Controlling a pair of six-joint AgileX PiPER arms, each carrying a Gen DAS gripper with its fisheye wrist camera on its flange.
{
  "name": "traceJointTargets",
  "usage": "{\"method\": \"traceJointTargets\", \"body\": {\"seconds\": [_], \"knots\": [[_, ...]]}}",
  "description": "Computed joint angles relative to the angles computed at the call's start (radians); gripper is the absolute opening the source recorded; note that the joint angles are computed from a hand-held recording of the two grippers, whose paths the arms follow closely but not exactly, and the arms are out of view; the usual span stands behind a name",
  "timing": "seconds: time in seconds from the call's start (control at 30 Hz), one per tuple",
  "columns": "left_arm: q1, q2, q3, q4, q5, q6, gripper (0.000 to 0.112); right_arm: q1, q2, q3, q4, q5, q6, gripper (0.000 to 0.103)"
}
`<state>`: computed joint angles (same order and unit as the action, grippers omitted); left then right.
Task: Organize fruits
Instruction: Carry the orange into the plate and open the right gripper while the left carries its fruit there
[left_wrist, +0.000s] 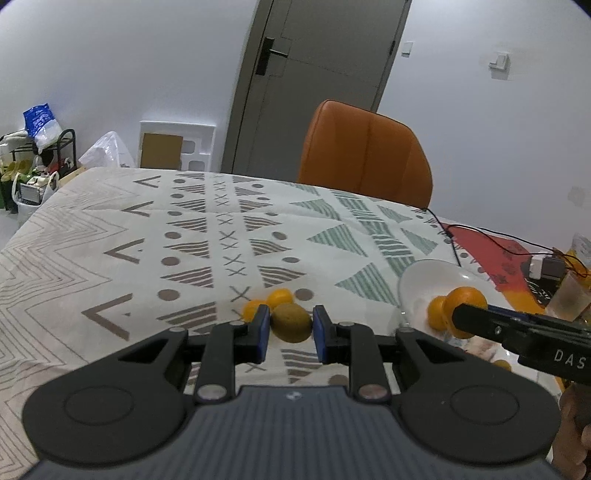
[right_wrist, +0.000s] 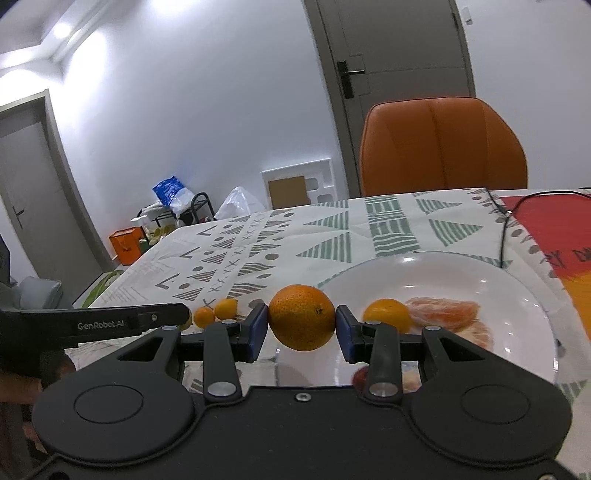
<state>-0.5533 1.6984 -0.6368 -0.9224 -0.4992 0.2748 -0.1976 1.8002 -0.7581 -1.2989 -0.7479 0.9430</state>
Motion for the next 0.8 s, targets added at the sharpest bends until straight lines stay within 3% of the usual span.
{"method": "traceJointTargets", "body": {"seconds": [0.8], "knots": [[-0.125,0.055,-0.128,-0.125,-0.003,0.139,0.023,-0.193,0.012,-0.007,-0.058,-0.065,0.019,0.038]]}}
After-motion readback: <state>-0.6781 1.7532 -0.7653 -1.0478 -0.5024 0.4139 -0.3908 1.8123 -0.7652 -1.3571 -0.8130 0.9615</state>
